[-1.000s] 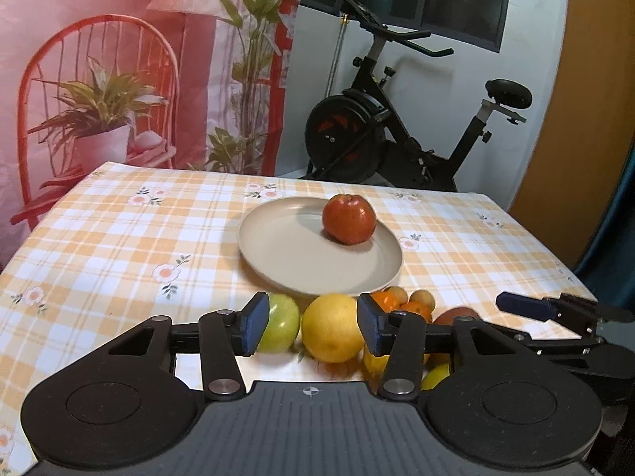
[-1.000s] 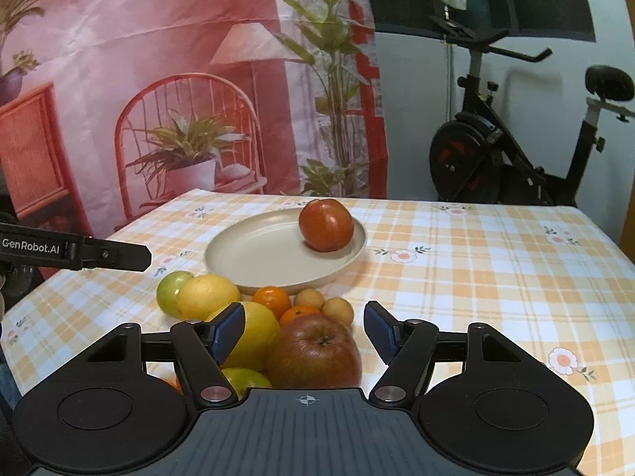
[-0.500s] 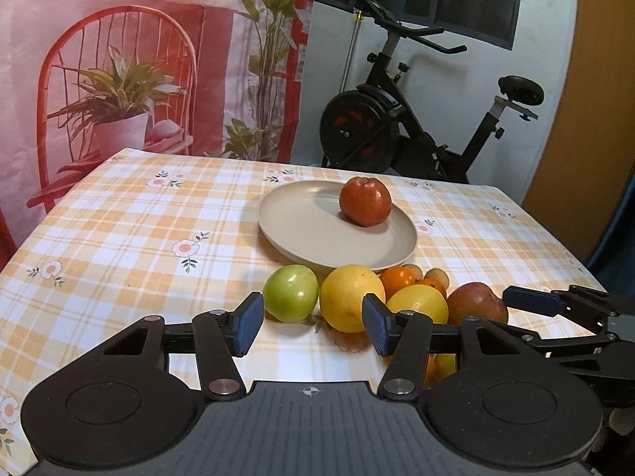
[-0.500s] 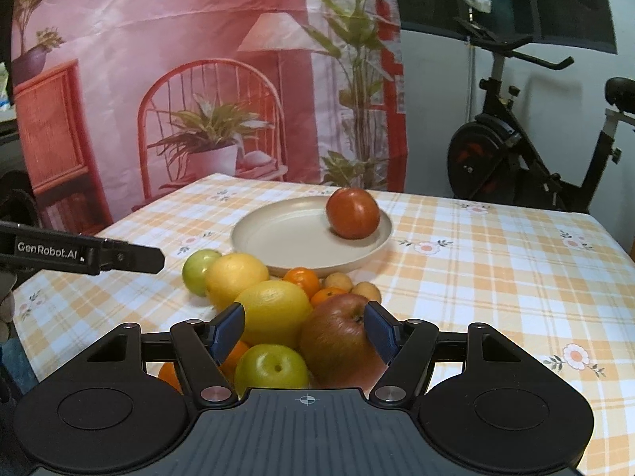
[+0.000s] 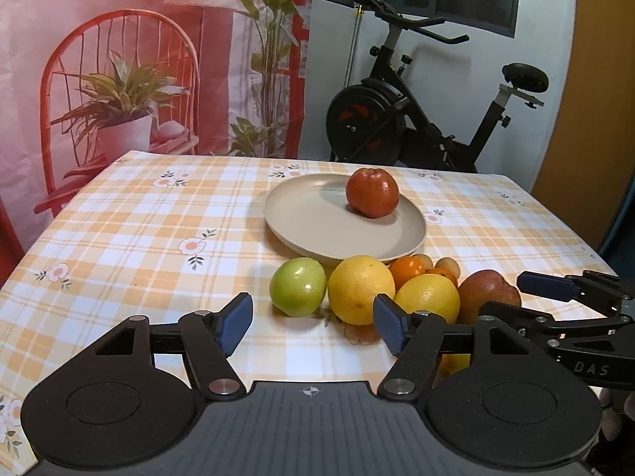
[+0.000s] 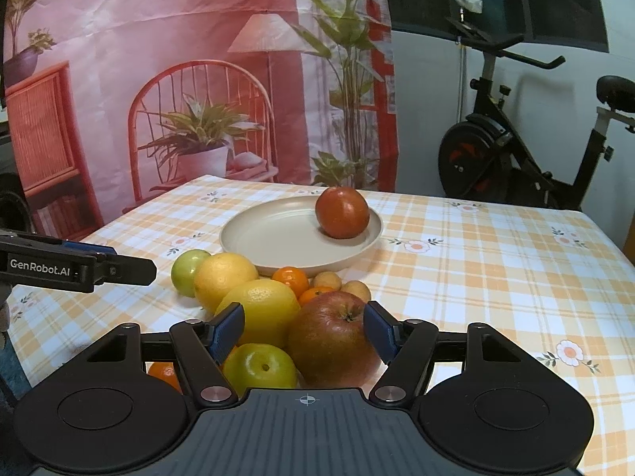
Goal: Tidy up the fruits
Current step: 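Move the left gripper back to the small orange tangerine in the pile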
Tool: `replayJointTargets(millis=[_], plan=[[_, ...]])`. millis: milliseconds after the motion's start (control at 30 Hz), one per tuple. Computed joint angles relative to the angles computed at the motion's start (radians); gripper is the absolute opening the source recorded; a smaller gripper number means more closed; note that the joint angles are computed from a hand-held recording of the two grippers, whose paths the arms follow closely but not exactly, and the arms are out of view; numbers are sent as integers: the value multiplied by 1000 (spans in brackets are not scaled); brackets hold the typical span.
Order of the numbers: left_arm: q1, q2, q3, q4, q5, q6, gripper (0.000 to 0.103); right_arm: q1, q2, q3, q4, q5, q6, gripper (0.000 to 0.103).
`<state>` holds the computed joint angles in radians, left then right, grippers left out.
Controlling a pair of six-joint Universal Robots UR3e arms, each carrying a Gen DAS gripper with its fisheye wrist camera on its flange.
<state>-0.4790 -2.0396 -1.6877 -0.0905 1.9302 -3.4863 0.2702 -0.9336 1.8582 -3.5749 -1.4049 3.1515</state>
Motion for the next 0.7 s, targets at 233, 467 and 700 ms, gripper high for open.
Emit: replayJointTargets(millis=[233,467,700], plan=[[4,6,4,-29,-12,-2,70,1,-2,2,1,-3,1,63],[6,32,-36,-41,-58,-4,70,1,-5,2,8,-3,-2,63],[5,39,-52,-52,-144,52,70,1,-7,8,1,-16,15,63]])
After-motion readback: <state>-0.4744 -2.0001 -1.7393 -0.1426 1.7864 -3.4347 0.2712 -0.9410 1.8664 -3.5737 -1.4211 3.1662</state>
